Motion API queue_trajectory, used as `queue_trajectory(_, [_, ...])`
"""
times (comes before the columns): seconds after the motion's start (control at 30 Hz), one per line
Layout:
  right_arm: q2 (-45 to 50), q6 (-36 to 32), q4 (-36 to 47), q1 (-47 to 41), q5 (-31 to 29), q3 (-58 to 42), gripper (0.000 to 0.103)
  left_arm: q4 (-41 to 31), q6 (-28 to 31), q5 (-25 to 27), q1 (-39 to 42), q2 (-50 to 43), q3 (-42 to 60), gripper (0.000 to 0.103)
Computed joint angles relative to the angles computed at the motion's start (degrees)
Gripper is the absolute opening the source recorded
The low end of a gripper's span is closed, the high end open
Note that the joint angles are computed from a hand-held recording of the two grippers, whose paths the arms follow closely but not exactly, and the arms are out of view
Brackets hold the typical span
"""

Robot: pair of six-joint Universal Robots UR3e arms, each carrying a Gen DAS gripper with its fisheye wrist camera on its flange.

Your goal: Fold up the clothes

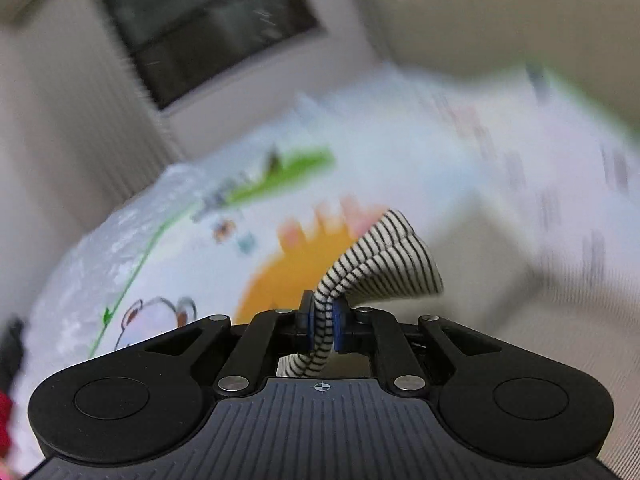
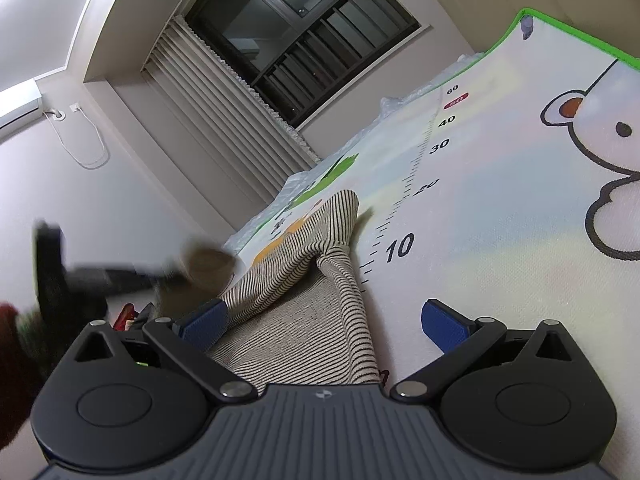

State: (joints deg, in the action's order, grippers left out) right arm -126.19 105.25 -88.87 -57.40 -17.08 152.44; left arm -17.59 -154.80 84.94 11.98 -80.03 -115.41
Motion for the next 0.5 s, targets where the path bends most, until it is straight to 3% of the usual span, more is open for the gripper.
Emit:
queue_trajectory(0.1, [0.27, -1.4, 1.91, -0.31, 0.05, -0.5, 0.103, -2.63, -10.44, -5.75, 2.1, -1.9, 8.43, 0.009])
queue_trajectory(0.17, [0.28, -1.47, 2.04, -0.31, 0.1, -0.51, 0.103, -2.61, -15.2, -6.5, 0.69, -5.24, 13.31, 0.009])
queue_trajectory(0.23, [0.53, -1.67, 2.26, -0.3, 0.16, -0.61, 0.103, -0.75, -16.88, -3.73, -3.44, -10.02, 17.17, 0.009])
queue_trajectory(0.37, [1.75, -2.68, 3.02, -0.3, 0.34, -1.06, 0.103, 0.37, -18.1, -3.33, -7.86, -15.99, 19.3, 0.012])
queue_trajectory(0.5, [2.49, -3.04, 3.22, -0.33, 0.33, -1.38, 0.103, 1.74, -19.57, -5.94, -9.68, -19.08, 18.4, 0.028])
